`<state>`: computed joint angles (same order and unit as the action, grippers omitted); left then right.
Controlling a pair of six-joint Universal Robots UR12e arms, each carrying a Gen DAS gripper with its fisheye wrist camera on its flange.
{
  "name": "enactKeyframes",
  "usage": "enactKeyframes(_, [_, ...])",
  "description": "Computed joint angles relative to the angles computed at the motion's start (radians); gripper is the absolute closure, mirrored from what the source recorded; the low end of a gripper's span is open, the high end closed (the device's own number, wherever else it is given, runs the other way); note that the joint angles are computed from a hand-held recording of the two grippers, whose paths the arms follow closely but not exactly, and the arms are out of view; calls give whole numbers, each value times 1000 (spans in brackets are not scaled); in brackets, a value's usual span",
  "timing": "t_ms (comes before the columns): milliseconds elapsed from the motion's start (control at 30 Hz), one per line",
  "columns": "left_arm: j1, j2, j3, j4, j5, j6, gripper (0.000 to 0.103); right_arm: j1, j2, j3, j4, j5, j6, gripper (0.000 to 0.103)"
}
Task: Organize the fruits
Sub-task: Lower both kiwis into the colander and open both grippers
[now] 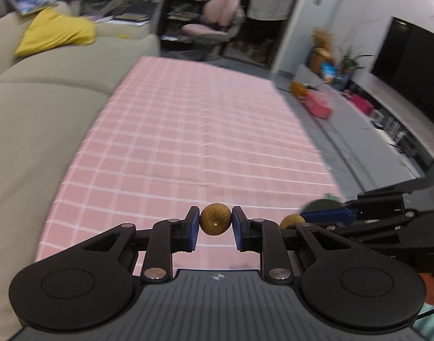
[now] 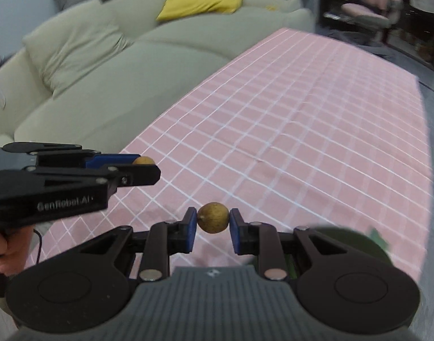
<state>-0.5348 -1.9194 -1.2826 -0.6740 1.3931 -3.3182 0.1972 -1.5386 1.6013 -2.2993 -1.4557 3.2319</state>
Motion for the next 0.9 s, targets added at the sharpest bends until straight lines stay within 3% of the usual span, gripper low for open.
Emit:
enactKeyframes(200, [-35,-12,46,-20,-111,48,76,-17,-123,101,-21,-77,70,82])
enactKeyframes(433, [-76,-57,119,-162,-215,120,76,-44,-211,175,40,-129,107,82])
enactKeyframes(600, [-98,-103,175,-304,-269,189,76,-66,-230,190,114,-101,60,82])
enactKeyframes(733, [-113,-139,229,-428,-260,260,76,-93,-230,192,177,-68,-11,82])
enactKeyframes(900, [-121,-160,255,-496,-235,337,76,-117,-223,189,233,-38,-114,82])
